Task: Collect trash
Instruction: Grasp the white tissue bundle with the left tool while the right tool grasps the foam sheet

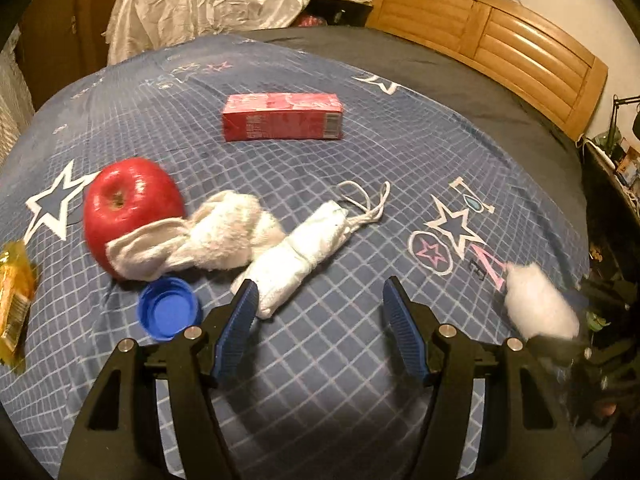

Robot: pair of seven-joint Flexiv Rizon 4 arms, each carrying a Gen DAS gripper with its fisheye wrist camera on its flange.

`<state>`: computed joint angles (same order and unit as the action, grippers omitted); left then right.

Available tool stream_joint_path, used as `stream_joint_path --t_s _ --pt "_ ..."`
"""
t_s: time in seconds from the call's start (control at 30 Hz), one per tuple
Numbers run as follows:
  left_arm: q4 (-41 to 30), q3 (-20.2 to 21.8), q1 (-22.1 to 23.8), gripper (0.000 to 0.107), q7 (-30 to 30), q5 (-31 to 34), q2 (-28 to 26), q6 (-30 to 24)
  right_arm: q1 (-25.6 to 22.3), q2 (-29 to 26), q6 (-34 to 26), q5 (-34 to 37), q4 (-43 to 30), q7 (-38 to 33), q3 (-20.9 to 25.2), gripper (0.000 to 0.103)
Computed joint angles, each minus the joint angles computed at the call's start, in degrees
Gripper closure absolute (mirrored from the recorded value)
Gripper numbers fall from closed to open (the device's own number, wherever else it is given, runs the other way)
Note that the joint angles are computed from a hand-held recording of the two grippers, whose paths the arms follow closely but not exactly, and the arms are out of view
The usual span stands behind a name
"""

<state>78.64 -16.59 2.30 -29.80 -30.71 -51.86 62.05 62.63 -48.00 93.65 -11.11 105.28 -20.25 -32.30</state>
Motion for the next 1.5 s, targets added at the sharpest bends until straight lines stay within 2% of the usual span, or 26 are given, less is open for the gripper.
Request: stream_joint_path --t_s 0.1,0.17,0.27,0.33,0.47,0.63,0.77,0.93,1.07,1.1,1.13,1.2,1.33,1.43,1.47,1.5 --pt "-0.47 -0.96 1.32 0.045 0.98 -0.33 1.01 -9.89 -1.46 1.66 -0.88 -1.05 1.75 -1.87 0.95 0.047" --pt "0.93 -1.61 1.95 0.045 4.09 -0.79 2.6 -16.16 -2.44 2.76 -1.06 -1.7 3.24 -2.96 1.66 0.046" --pt "4.55 -1.98 2.16 0.045 8.48 -4.2 5.21 -14.51 -2.5 3.91 -0.1 -1.5 5.7 -3.1 1.23 0.044" --pt "5.52 -1.98 1.92 0.045 10.71 -6.51 6.02 -11.32 -2.49 4.16 1.9 -0.25 6.87 -3.17 1.25 0.034" --pt "0.8 1.28 -1.12 0.045 10.97 -3.61 4.16 -6.04 -1.3 3.55 4.39 3.95 7.41 -3.34 0.51 0.029" --pt "-11.6 6.08 -4.66 0.045 7.51 5.29 -2.0 -13.07 -0.93 3.2 4.92 7.8 7.01 -4.11 0.55 0.029" --pt "-15.0 6.92 -5.92 0.045 6.87 8.99 -4.17 -12.67 -2.67 2.92 2.78 7.06 5.31 -5.11 2.43 0.029" --pt "-20.84 9.59 -7.7 0.046 4.08 13.45 -7.18 -16.75 -2.99 2.26 1.26 5.27 4.69 -4.07 2.28 0.03" --pt "-18.69 9.06 -7.42 0.05 3.79 14.78 -6.63 -13.93 -2.54 1.69 -0.11 3.51 4.32 -3.58 1.25 0.041" --pt "-17.99 8.97 -7.36 0.058 3.1 14.68 -6.46 -12.52 -2.1 1.49 -0.39 3.1 4.48 -3.31 0.6 0.046" --pt "-16.91 8.82 -7.2 0.066 2.35 14.48 -6.02 -10.99 -1.67 1.2 -0.75 2.61 4.48 -3.08 -0.07 0.046" --pt "-13.98 8.19 -6.59 0.077 1.03 13.8 -4.89 -7.14 -0.82 0.54 -1.32 1.62 4.33 -2.65 -1.4 0.047" --pt "-5.78 5.71 -4.49 0.079 2.13 12.41 -1.38 -0.37 2.19 -1.27 -2.47 0.49 4.28 -0.42 -4.95 0.047" --pt "-2.47 5.72 -4.17 0.078 2.76 12.56 0.29 1.23 3.14 -1.64 -3.57 -0.48 4.27 0.49 -6.08 0.047" --pt "-2.72 6.76 -4.91 0.076 2.62 13.54 0.06 1.57 3.1 -1.6 -3.98 -0.87 4.15 0.76 -6.08 0.047" --pt "-2.52 7.3 -5.34 0.068 2.76 14.35 -0.18 3.09 2.9 -1.48 -4.04 -1.21 4.16 1.03 -5.91 0.047"
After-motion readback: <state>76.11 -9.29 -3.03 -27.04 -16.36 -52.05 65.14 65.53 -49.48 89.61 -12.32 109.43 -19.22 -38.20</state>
